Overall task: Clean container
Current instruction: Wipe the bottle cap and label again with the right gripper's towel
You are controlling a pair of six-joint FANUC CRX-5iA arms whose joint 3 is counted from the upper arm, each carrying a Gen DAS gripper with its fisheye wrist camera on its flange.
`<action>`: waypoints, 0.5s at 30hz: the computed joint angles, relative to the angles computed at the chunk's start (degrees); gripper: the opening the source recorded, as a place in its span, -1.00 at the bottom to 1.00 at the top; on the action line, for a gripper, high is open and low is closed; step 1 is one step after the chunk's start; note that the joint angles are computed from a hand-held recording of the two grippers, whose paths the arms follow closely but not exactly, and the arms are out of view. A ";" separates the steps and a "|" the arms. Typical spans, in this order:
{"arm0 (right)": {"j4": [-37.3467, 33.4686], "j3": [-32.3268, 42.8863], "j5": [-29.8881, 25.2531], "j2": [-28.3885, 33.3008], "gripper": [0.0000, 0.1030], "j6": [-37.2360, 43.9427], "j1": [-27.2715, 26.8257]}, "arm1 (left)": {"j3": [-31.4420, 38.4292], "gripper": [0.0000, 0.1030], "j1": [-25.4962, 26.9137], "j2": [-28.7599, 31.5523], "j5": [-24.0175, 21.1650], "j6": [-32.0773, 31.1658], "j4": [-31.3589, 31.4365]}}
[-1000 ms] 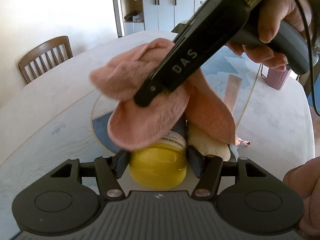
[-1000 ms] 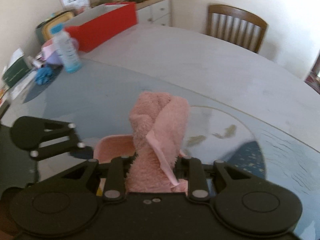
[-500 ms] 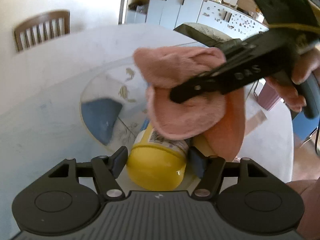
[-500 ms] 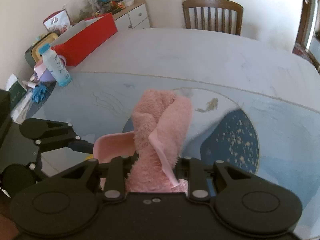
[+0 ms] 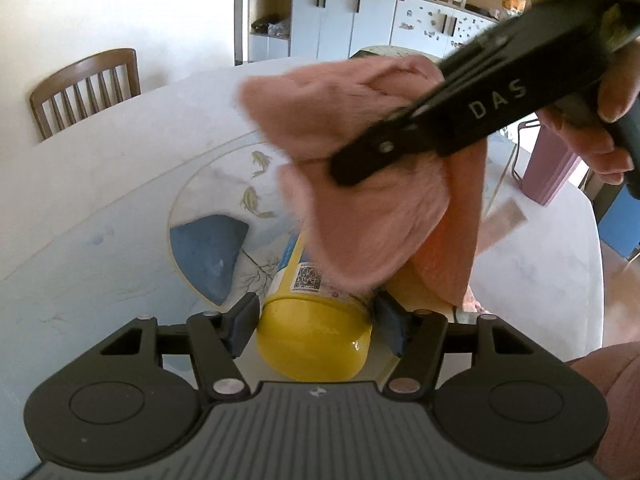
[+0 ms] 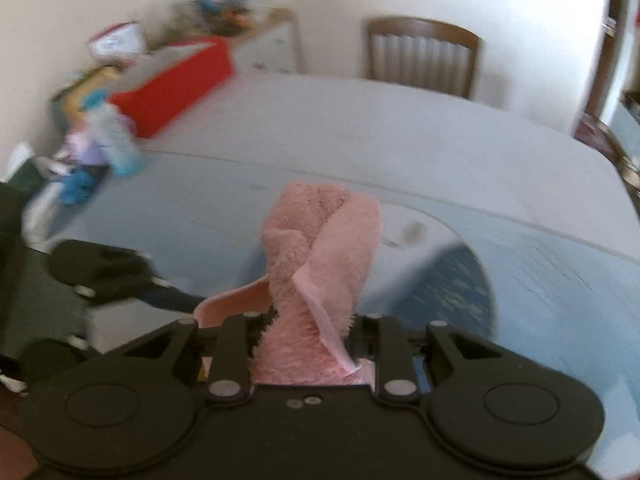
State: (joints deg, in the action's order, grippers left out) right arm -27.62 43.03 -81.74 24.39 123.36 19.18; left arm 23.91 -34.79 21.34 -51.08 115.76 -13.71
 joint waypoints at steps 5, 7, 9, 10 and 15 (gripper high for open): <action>-2.72 1.16 -4.29 0.80 -0.53 3.58 2.15 | -0.12 0.21 0.08 -0.22 0.07 -0.09 -0.21; -2.69 0.64 -4.75 0.87 -0.53 4.11 2.98 | 0.01 0.21 0.11 -0.18 -0.04 -0.07 -0.27; -1.78 -0.24 -4.57 0.83 -0.52 4.68 3.78 | 0.01 0.21 0.15 -0.21 -0.03 -0.11 -0.24; -1.83 -0.58 -4.26 0.83 -0.52 5.03 3.80 | -0.13 0.21 0.27 -0.26 0.14 -0.02 -0.06; -0.43 1.14 -3.61 2.41 -0.52 3.95 3.32 | 0.01 0.21 0.02 -0.24 0.06 -0.27 -0.41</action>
